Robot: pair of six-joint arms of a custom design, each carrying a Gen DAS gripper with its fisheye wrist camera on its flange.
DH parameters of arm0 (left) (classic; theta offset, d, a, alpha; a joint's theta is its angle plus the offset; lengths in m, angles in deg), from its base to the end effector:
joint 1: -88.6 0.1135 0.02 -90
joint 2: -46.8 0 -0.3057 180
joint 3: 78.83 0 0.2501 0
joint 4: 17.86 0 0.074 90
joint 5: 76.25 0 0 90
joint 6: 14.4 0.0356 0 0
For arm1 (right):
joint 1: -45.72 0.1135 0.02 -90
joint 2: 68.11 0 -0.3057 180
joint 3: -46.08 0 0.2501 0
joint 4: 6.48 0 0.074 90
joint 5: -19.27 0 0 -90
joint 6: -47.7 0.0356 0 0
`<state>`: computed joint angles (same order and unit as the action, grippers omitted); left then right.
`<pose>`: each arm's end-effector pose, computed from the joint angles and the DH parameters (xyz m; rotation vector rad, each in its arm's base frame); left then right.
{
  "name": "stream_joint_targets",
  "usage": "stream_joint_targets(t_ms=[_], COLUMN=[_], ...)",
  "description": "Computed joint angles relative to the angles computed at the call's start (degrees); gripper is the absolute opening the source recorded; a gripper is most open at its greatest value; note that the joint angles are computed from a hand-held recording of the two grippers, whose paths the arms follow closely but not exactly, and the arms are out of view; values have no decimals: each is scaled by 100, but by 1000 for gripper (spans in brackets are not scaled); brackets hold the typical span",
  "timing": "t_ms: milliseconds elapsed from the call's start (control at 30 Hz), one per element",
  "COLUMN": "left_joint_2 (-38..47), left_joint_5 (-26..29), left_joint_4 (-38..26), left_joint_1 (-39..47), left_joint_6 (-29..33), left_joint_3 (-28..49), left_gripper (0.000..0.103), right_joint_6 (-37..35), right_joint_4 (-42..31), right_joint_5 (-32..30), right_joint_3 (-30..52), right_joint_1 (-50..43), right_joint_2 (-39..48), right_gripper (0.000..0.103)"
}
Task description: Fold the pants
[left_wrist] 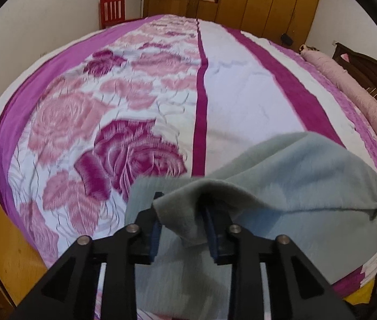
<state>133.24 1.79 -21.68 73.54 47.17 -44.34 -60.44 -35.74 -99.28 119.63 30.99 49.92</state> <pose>0.2109 -0.0491 0.1317 -0.3729 2.4857 -0.0422 0.3637 -0.0780 0.1070 -0.1772 2.6770 0.5459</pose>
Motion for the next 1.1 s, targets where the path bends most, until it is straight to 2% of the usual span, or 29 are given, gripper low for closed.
stream_joint_targets(t_ms=[267, 500, 767, 933, 1100], left_joint_2=[-167, -433, 393, 1041, 1359], left_joint_5=[-6, 594, 666, 788, 825], left_joint_4=[-642, -621, -349, -207, -59], left_joint_1=[-425, -790, -922, -783, -722], left_joint_6=[-694, -1282, -1049, -1217, -1280], left_joint_3=[-78, -114, 651, 1064, 1160], left_gripper=[45, 47, 47, 47, 47], right_joint_6=[233, 753, 1604, 1937, 2108], right_joint_4=[430, 367, 169, 134, 262], right_joint_5=[38, -330, -606, -541, -618], right_joint_3=[-387, -86, 467, 641, 681], right_joint_1=[-55, -173, -127, -117, -98], right_joint_2=[-327, -322, 146, 420, 506], right_gripper=[34, 37, 38, 38, 38])
